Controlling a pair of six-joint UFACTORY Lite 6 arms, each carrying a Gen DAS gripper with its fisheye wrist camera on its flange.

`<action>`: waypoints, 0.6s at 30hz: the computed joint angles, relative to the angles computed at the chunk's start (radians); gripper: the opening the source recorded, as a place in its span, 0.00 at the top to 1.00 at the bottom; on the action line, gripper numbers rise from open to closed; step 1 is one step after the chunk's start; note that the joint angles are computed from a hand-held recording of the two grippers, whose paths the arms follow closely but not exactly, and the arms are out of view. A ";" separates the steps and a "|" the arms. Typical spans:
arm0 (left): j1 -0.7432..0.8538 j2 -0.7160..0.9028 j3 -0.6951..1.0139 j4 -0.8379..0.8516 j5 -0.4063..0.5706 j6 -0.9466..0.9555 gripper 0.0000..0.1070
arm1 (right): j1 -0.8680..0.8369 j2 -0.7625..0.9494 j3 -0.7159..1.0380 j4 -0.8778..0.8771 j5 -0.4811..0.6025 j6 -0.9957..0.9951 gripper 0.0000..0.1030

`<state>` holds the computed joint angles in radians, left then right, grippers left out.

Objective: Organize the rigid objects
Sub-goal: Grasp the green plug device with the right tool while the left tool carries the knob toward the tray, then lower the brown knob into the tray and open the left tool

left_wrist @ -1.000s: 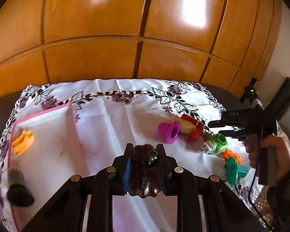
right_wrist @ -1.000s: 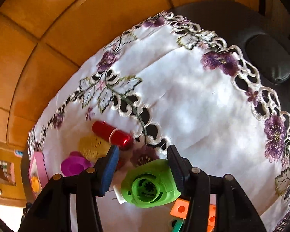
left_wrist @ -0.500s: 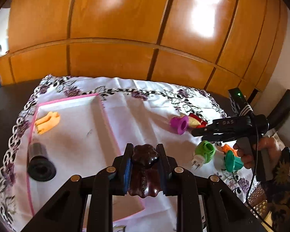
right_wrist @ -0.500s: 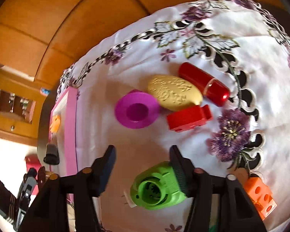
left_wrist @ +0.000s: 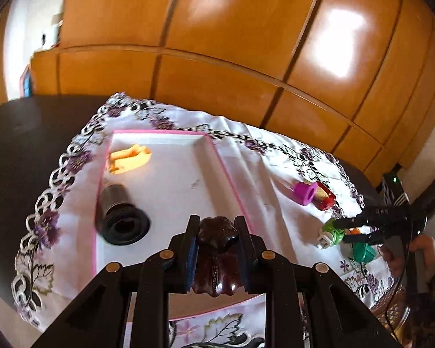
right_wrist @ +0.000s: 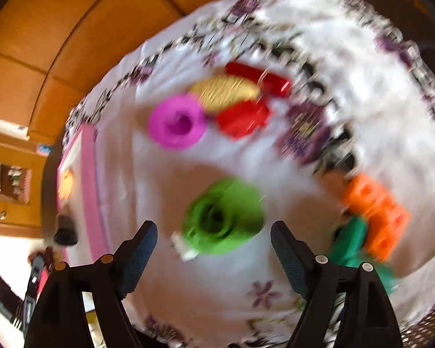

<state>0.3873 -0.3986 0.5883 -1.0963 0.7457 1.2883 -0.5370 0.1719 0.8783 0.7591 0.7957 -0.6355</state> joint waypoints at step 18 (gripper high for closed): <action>0.175 0.070 0.010 0.024 0.052 0.067 0.78 | 0.362 0.050 0.001 -0.473 -0.426 0.317 0.48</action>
